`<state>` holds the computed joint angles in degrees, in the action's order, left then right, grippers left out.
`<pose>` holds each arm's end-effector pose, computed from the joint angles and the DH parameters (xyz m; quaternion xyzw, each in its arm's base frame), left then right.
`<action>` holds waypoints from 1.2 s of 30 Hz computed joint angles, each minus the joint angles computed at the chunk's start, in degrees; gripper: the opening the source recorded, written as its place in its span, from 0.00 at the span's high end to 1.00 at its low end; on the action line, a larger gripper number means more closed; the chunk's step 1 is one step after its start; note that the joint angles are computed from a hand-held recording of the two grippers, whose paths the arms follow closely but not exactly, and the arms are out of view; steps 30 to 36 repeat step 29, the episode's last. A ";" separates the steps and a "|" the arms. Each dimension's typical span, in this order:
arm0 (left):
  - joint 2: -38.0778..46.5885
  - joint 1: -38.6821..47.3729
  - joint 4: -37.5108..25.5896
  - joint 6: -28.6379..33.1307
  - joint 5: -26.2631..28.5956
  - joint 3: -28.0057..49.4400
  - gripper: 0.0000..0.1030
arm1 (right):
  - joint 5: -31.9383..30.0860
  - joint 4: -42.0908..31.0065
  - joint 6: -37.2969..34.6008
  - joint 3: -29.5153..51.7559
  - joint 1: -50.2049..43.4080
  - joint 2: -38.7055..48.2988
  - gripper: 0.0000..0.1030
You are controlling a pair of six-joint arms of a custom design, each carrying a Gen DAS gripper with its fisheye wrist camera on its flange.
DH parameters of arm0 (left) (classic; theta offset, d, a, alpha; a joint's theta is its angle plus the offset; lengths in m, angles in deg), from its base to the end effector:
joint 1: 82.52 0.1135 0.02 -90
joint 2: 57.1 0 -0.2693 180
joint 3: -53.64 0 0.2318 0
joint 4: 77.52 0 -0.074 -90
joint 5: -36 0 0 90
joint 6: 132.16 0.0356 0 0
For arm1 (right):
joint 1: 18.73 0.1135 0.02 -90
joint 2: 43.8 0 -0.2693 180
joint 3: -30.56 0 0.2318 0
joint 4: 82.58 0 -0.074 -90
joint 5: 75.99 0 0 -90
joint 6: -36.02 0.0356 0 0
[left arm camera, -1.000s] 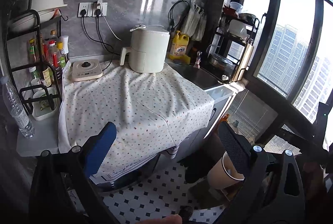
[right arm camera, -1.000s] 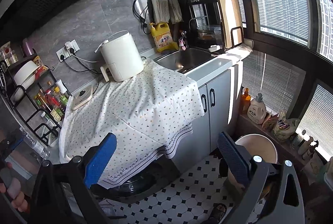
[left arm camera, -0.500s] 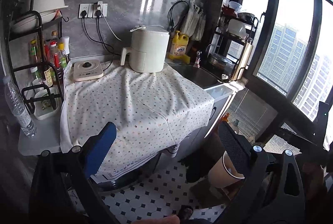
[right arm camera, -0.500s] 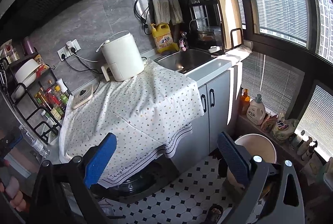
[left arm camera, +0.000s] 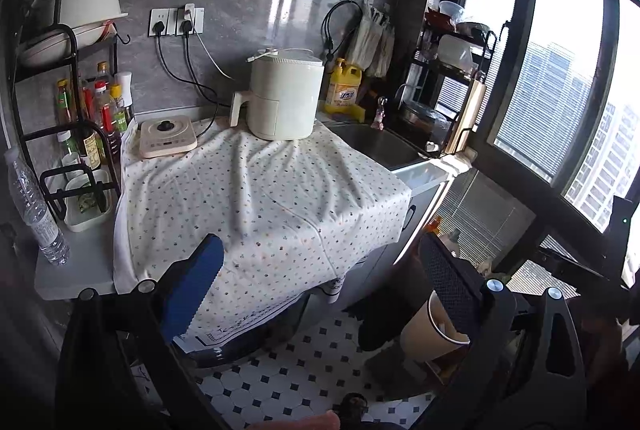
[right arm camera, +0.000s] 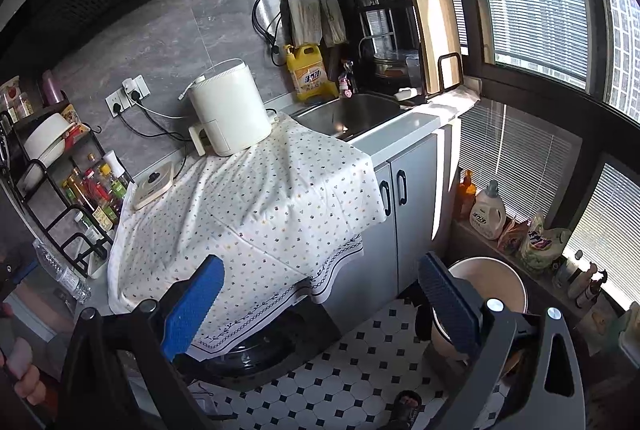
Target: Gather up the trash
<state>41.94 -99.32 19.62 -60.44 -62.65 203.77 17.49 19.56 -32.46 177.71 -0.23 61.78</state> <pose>0.2895 -0.0818 0.5023 -0.0479 0.8706 -0.0834 0.4825 0.3364 0.1103 0.4619 0.0372 0.8911 0.1291 0.4335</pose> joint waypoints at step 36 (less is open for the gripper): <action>4.12 2.02 -0.60 0.63 3.09 1.12 0.06 | 1.54 -0.65 0.41 1.07 0.27 2.59 0.07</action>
